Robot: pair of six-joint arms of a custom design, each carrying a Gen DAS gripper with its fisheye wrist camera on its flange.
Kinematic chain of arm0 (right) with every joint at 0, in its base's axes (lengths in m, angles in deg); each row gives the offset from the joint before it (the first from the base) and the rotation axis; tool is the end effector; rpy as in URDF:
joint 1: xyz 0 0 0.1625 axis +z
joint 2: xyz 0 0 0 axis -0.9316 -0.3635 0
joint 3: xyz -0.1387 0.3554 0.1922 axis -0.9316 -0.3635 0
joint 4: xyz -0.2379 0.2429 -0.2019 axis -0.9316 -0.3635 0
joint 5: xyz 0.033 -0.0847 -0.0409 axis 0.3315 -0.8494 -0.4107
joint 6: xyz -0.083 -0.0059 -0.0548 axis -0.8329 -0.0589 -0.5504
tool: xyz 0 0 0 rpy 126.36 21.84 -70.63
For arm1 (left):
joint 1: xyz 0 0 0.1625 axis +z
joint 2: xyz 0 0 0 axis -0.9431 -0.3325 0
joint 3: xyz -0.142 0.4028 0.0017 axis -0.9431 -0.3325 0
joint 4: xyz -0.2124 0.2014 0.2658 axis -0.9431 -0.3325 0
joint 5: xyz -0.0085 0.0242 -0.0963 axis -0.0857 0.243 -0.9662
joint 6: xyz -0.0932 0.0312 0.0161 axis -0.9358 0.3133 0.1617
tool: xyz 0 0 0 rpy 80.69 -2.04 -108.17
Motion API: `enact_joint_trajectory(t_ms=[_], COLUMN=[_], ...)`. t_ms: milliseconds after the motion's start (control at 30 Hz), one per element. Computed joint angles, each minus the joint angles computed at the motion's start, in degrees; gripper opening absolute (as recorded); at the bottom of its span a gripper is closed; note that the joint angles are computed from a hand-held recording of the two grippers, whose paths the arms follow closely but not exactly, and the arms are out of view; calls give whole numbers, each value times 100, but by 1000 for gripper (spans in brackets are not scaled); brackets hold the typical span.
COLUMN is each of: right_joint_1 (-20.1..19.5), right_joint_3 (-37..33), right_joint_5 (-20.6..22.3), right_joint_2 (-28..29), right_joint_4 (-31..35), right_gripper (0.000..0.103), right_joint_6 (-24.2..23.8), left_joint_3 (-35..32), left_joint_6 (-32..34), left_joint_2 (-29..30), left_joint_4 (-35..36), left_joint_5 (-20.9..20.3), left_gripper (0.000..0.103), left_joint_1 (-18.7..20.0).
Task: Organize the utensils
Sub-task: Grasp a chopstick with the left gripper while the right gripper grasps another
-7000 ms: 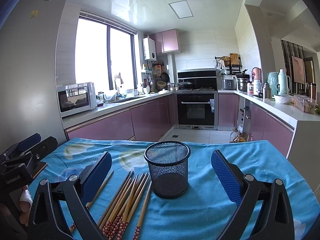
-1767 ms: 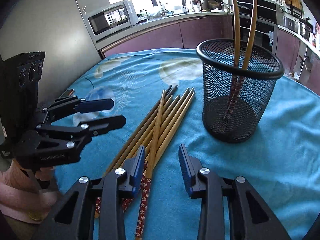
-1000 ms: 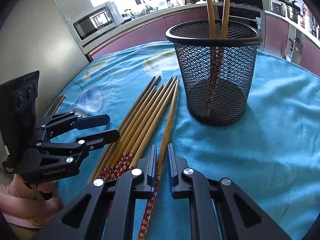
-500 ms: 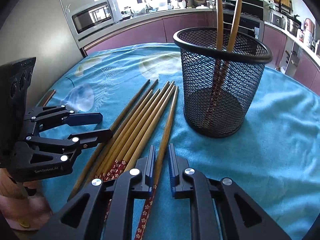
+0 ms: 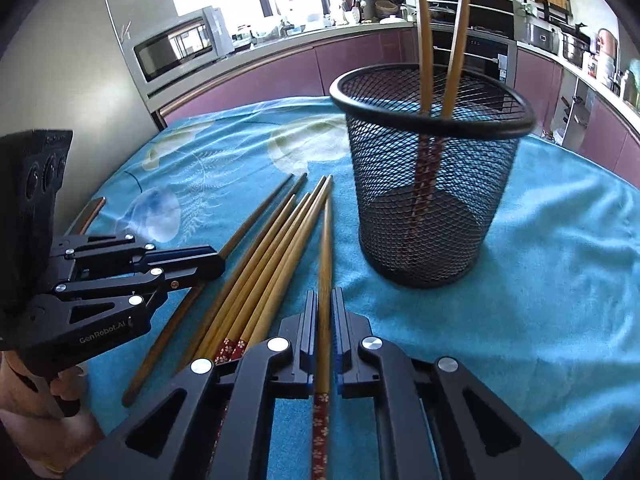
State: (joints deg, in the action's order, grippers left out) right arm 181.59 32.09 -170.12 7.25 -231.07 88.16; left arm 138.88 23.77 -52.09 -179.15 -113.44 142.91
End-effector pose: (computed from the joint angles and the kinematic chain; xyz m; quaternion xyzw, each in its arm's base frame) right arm 0.3094 -0.5642 -0.0498 0.0557 -0.8904 0.3536 0.2810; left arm -0.0495 -0.6819 0.1932 0.4362 0.8774 -0.1238 0.1566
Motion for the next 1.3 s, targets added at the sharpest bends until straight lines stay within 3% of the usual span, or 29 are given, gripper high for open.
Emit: enact_joint_trajectory(t_ms=[233, 367, 533, 800, 933, 1300], right_joint_1=[74, 92, 78, 55, 12, 57], right_joint_3=[223, 308, 212, 124, 89, 264], right_joint_5=[209, 246, 420, 241, 266, 303], right_joint_2=[-97, -125, -125, -142, -178, -230], right_joint_4=[-391, -540, -68, 400, 660, 160], right_gripper=[6, 6, 6, 6, 13, 6], right_joint_6=[-133, -27, -82, -4, 9, -112], left_joint_3=[134, 181, 88, -17, -71, -98], left_joint_6=[99, 109, 80, 160, 253, 136], left_joint_2=[-248, -246, -203, -101, -46, -96], left_joint_4=[160, 194, 427, 570, 608, 643], left_joint_5=[-299, -246, -321, -188, -150, -233], left_gripper=[8, 8, 8, 9, 11, 8], left_joint_1=[36, 49, 93, 89, 56, 59])
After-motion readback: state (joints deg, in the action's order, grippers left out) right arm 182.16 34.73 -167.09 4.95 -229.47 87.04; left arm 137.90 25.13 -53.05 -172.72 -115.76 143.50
